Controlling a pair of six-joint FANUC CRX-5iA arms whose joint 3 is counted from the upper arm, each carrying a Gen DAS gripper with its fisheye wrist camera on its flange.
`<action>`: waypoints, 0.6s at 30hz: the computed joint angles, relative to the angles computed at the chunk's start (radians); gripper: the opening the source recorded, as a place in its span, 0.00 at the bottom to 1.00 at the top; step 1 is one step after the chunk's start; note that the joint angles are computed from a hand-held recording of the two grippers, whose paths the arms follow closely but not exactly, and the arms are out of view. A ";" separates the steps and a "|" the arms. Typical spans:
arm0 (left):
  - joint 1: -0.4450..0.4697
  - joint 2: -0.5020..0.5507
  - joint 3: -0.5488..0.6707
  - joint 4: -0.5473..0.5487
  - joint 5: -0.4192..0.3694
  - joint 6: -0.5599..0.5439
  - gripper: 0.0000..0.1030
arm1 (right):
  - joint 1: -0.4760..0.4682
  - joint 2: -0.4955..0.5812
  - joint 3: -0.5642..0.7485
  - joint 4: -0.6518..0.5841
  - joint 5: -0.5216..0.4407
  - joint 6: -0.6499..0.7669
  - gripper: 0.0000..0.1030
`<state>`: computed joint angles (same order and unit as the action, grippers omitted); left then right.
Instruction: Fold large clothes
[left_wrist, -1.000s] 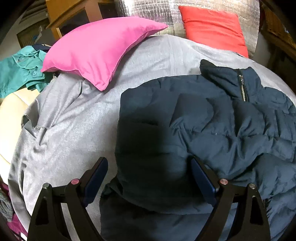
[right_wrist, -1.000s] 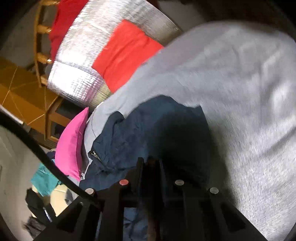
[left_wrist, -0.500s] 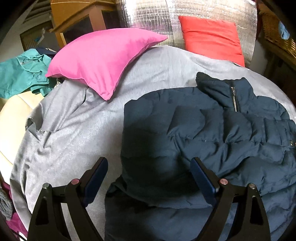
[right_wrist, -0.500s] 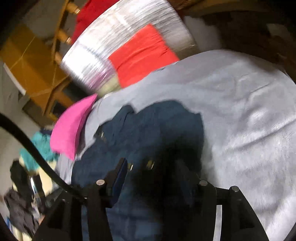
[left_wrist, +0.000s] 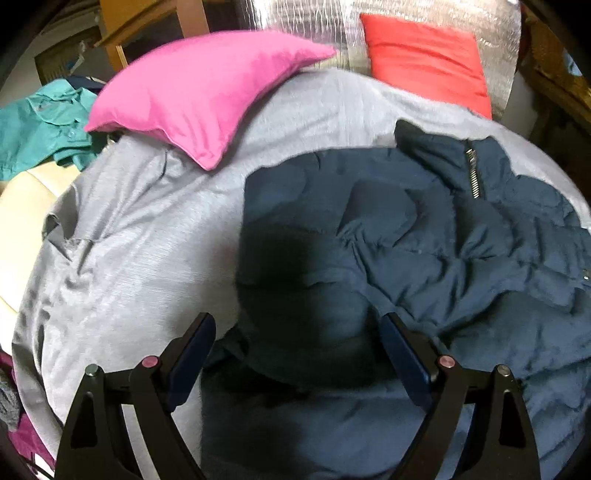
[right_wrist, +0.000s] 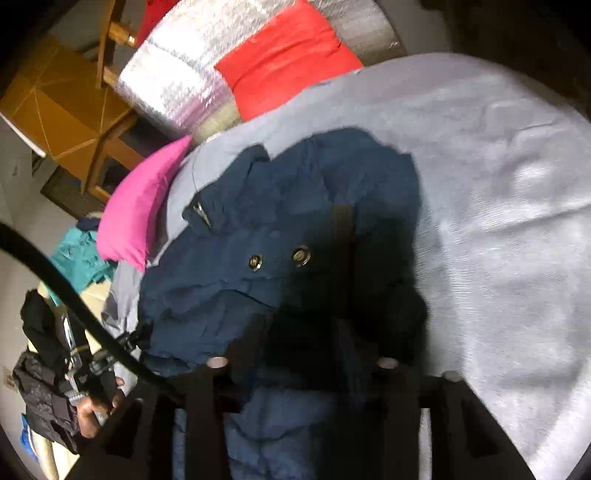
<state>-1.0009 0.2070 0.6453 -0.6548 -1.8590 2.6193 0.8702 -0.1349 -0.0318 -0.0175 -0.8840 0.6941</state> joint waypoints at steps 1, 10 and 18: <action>-0.018 -0.006 0.002 -0.017 -0.006 0.004 0.89 | 0.004 -0.024 -0.025 0.021 0.015 -0.026 0.50; -0.224 -0.101 -0.085 -0.152 -0.103 0.142 0.89 | 0.096 -0.272 -0.254 0.178 0.083 -0.238 0.53; -0.460 -0.179 -0.187 -0.207 -0.213 0.398 0.89 | 0.375 -0.541 -0.527 0.570 0.118 -0.586 0.69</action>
<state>-1.4613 0.0280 0.4587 -0.8615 -2.0719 3.0174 1.2448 -0.6757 -0.5585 0.5523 -0.7656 0.1084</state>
